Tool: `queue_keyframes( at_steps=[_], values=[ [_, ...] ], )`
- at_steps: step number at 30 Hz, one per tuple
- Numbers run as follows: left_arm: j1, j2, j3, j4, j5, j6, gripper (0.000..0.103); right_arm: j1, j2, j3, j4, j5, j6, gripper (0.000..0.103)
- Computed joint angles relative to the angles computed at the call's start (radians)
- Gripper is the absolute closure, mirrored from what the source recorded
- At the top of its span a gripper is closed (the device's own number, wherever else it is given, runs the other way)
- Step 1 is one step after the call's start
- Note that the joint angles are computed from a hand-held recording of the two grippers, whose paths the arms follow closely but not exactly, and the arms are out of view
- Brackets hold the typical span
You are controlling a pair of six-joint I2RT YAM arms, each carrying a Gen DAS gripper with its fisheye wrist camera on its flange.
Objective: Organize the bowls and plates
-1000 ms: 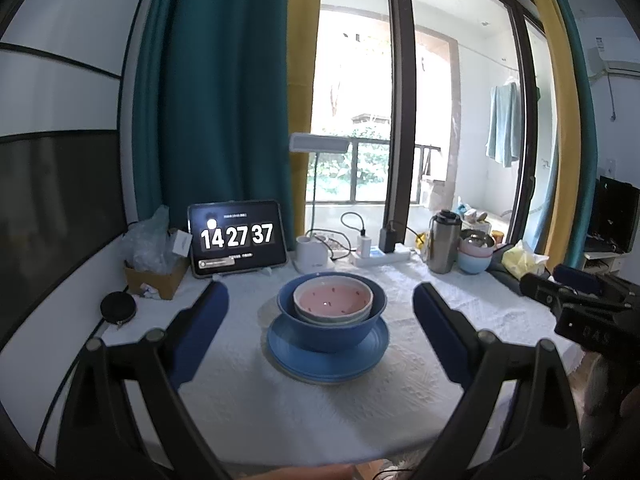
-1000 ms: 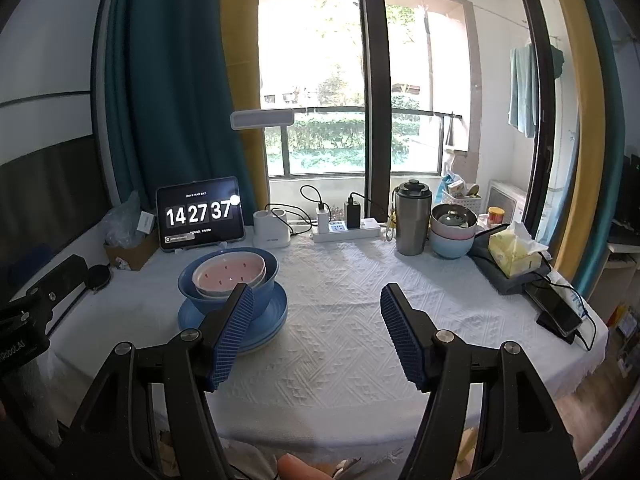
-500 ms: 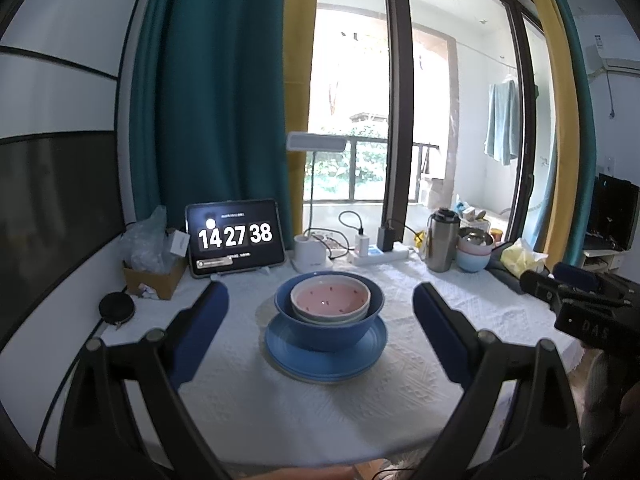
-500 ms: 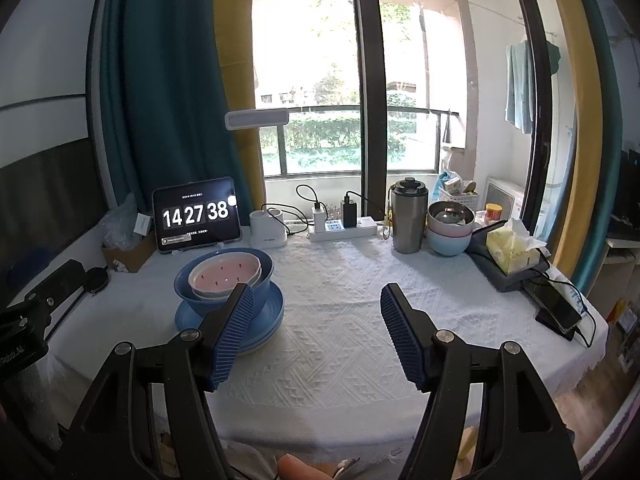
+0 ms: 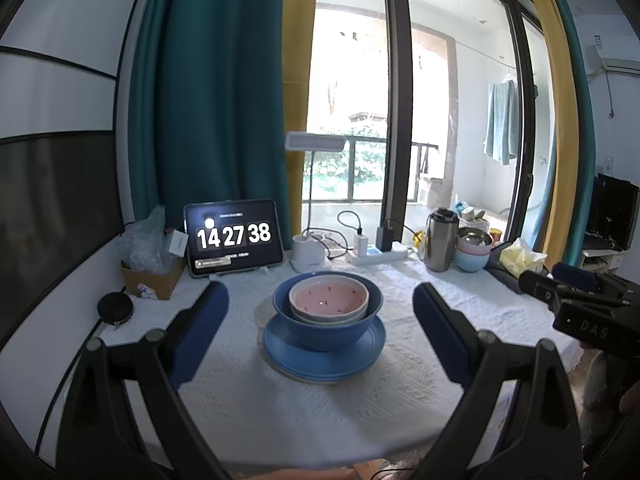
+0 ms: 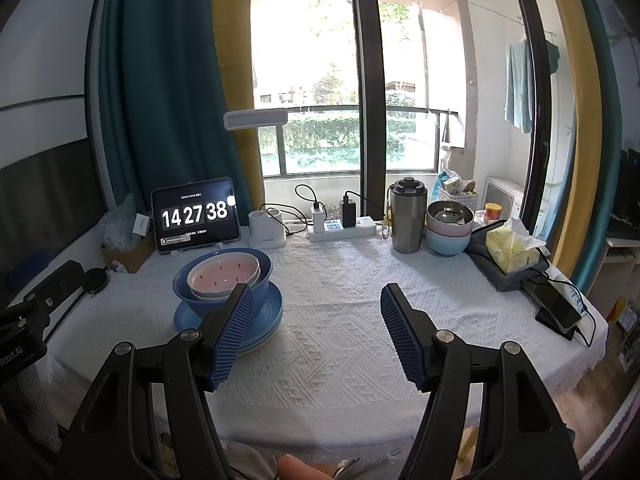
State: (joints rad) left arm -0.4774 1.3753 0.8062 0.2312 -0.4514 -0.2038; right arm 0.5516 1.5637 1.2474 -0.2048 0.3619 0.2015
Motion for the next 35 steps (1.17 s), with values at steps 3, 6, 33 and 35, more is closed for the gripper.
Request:
queue_keyframes(
  at_steps=[3, 6, 33, 35],
  values=[
    [0.000, 0.001, 0.001, 0.000, -0.001, 0.000, 0.009, -0.001, -0.002, 0.000, -0.002, -0.001, 0.001, 0.033],
    [0.001, 0.000, 0.000, 0.000, 0.001, 0.000, 0.009, -0.004, -0.004, -0.002, -0.001, -0.001, 0.000, 0.033],
    [-0.021, 0.011, 0.004, 0.004, -0.011, 0.001, 0.009, -0.014, -0.007, -0.006, -0.001, -0.007, -0.002, 0.033],
    [-0.023, 0.015, 0.006, 0.003, -0.011, -0.001, 0.008, -0.013, -0.007, -0.005, -0.003, -0.006, -0.001, 0.033]
  ],
)
